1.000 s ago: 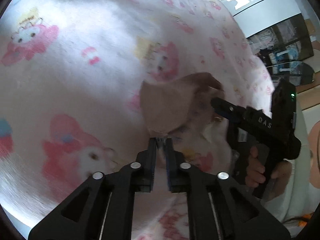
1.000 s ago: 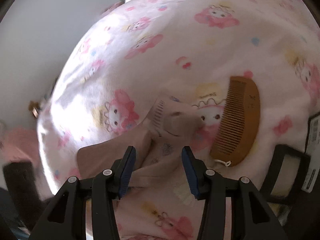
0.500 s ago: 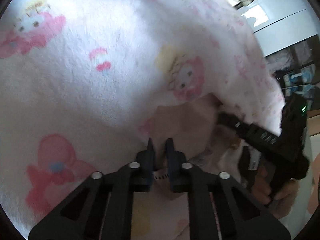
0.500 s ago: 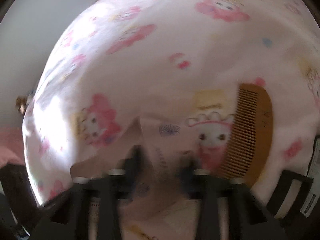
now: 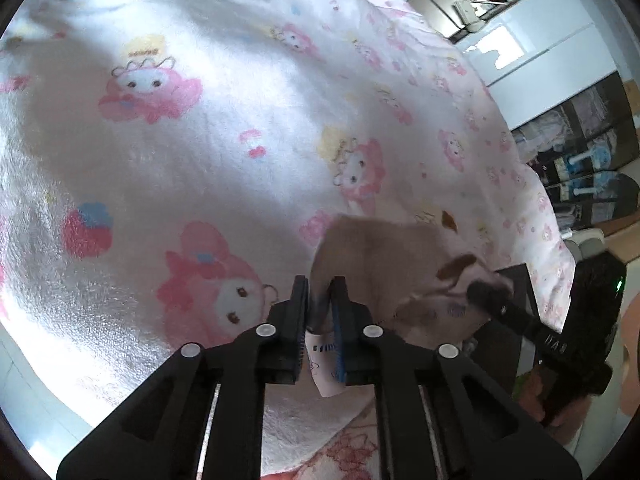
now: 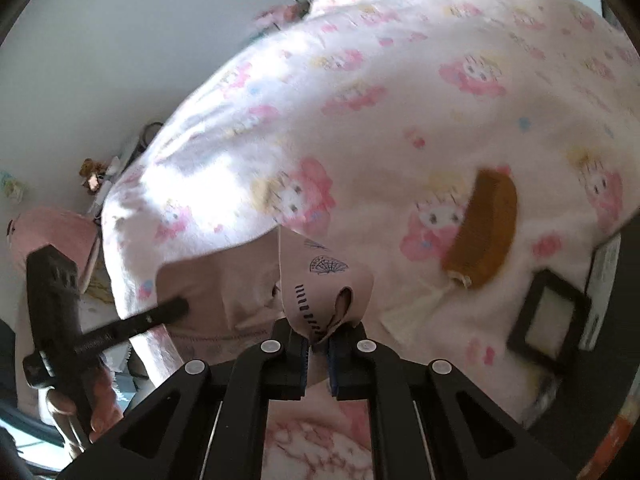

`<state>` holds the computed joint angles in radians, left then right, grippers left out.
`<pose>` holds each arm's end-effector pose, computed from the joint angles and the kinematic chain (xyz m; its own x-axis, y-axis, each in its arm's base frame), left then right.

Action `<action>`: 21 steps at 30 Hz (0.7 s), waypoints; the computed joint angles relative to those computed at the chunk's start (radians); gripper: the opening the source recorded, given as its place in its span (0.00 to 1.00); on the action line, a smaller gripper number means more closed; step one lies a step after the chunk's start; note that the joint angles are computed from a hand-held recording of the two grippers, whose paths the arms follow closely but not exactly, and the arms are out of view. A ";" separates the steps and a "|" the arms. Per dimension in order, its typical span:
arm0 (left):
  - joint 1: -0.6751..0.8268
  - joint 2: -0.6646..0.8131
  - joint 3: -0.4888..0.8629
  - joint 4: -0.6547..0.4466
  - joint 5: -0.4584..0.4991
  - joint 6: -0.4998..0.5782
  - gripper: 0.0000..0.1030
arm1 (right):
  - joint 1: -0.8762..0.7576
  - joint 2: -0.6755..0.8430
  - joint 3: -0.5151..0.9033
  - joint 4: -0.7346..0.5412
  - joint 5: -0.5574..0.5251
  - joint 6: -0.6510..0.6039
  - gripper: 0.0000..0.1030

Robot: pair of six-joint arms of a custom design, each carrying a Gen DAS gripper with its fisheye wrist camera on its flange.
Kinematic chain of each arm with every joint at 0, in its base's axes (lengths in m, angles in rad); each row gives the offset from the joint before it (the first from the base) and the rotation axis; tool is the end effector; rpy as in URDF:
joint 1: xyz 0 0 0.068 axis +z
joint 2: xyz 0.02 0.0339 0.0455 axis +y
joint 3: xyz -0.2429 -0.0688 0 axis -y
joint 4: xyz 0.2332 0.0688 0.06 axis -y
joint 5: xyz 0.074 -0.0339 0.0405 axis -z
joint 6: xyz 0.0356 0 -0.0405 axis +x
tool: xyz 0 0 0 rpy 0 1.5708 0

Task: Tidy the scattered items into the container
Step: 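Lift the beige cloth and carry it over the black box, left gripper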

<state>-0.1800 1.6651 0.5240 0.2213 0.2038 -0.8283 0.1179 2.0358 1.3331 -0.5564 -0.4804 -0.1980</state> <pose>0.2550 -0.0537 0.0817 -0.7472 -0.5974 -0.2911 -0.3765 0.7415 -0.5553 0.3735 0.0608 0.1252 -0.8785 -0.2797 -0.3872 -0.4262 0.8251 0.3709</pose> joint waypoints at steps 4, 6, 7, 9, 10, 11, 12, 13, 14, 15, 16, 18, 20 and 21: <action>0.013 0.119 0.028 0.033 0.041 -0.012 0.23 | 0.005 0.118 0.045 -0.023 0.116 0.008 0.07; 0.005 0.183 0.058 0.038 0.043 -0.018 0.24 | -0.006 0.138 0.056 -0.023 0.119 0.012 0.09; 0.001 0.201 0.076 0.032 0.033 -0.008 0.25 | -0.008 0.141 0.053 -0.011 0.119 0.011 0.16; 0.006 0.240 0.117 0.040 0.044 0.002 0.34 | -0.011 0.149 0.048 0.015 0.125 0.006 0.38; 0.013 0.263 0.135 0.058 0.053 0.005 0.36 | -0.011 0.150 0.045 0.024 0.130 0.002 0.52; 0.014 0.295 0.169 0.049 0.051 0.009 0.37 | -0.011 0.159 0.049 0.032 0.125 -0.003 0.55; 0.013 0.320 0.199 0.028 0.046 0.012 0.35 | -0.014 0.195 0.070 0.036 0.102 -0.009 0.55; 0.003 0.368 0.262 -0.027 0.036 0.013 0.34 | -0.014 0.224 0.094 0.027 0.098 -0.005 0.55; -0.003 0.378 0.279 -0.044 0.032 0.015 0.29 | -0.014 0.231 0.106 0.006 0.110 -0.001 0.55; -0.017 0.387 0.294 -0.051 0.022 0.011 0.22 | -0.010 0.252 0.122 -0.004 0.125 0.004 0.48; -0.029 0.383 0.295 -0.048 0.019 0.002 0.18 | -0.013 0.258 0.122 0.001 0.113 0.005 0.30; -0.035 0.356 0.269 -0.008 0.055 -0.008 0.05 | -0.029 0.244 0.108 -0.004 0.060 0.000 0.16; -0.058 0.291 0.243 -0.001 0.040 0.004 0.04 | -0.048 0.165 0.038 0.030 0.024 -0.013 0.13; -0.074 0.259 0.232 0.005 0.033 0.014 0.04 | -0.053 0.136 0.016 0.039 0.024 -0.020 0.12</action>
<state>-0.2537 1.9242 0.7562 0.2262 0.2365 -0.8142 0.0653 2.1718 1.3487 -0.5170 -0.4560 -0.2181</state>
